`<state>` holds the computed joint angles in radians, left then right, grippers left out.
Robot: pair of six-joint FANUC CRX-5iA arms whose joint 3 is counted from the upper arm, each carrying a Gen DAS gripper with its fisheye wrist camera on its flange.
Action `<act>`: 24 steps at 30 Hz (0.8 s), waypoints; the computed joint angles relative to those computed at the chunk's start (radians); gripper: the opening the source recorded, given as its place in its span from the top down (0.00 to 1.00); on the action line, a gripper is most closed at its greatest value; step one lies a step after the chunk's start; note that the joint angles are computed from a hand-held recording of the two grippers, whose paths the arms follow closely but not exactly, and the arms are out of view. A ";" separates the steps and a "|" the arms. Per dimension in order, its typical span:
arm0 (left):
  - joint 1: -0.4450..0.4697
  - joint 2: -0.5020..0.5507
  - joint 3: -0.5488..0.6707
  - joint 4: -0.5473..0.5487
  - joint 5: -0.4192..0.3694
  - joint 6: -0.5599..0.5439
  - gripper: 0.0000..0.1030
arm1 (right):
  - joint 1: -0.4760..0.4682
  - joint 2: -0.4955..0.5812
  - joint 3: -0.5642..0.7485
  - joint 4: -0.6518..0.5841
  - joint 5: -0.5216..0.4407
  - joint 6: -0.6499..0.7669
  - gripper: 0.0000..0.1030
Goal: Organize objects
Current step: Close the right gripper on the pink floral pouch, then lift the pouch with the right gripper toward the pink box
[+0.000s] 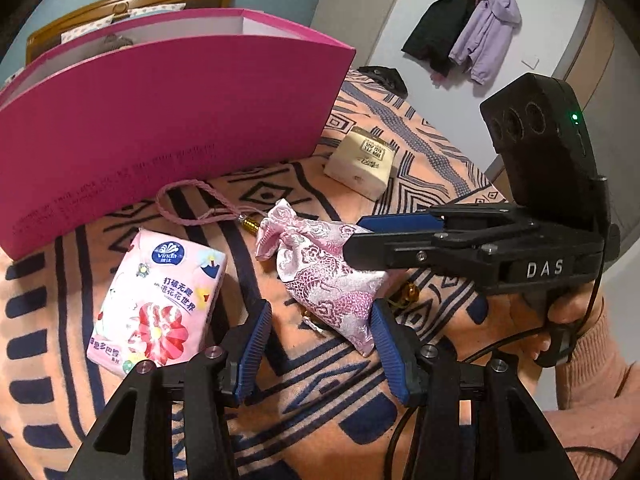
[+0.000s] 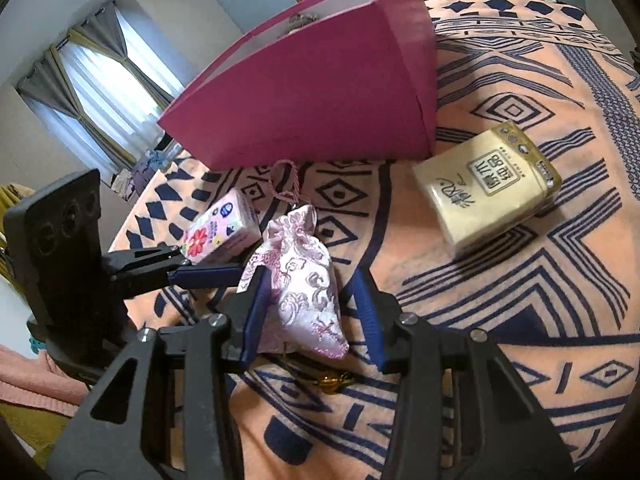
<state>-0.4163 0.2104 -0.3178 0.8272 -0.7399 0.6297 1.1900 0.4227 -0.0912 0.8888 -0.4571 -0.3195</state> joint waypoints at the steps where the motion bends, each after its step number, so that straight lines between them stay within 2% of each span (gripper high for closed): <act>1: 0.001 0.003 0.003 0.001 -0.006 0.000 0.56 | 0.001 0.005 0.010 -0.022 -0.004 0.026 0.56; 2: 0.001 0.006 0.003 0.007 -0.012 -0.004 0.57 | 0.001 0.006 0.013 -0.027 -0.007 0.033 0.58; 4: 0.002 0.011 0.004 0.023 -0.026 -0.017 0.64 | -0.002 0.008 0.014 -0.028 0.006 0.039 0.69; 7: 0.003 0.015 0.007 0.029 -0.036 -0.021 0.65 | 0.007 0.016 0.035 -0.050 -0.018 0.076 0.71; 11: 0.005 0.021 0.006 0.053 -0.049 -0.034 0.65 | 0.004 0.013 0.019 -0.013 -0.003 0.037 0.73; 24: -0.001 -0.039 -0.032 0.127 -0.003 -0.147 0.66 | 0.006 -0.012 -0.036 0.288 -0.023 -0.236 0.76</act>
<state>-0.4173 0.1714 -0.3500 0.9538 -0.7432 0.4823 1.1960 0.4103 -0.1274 1.1768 -0.4798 -0.5556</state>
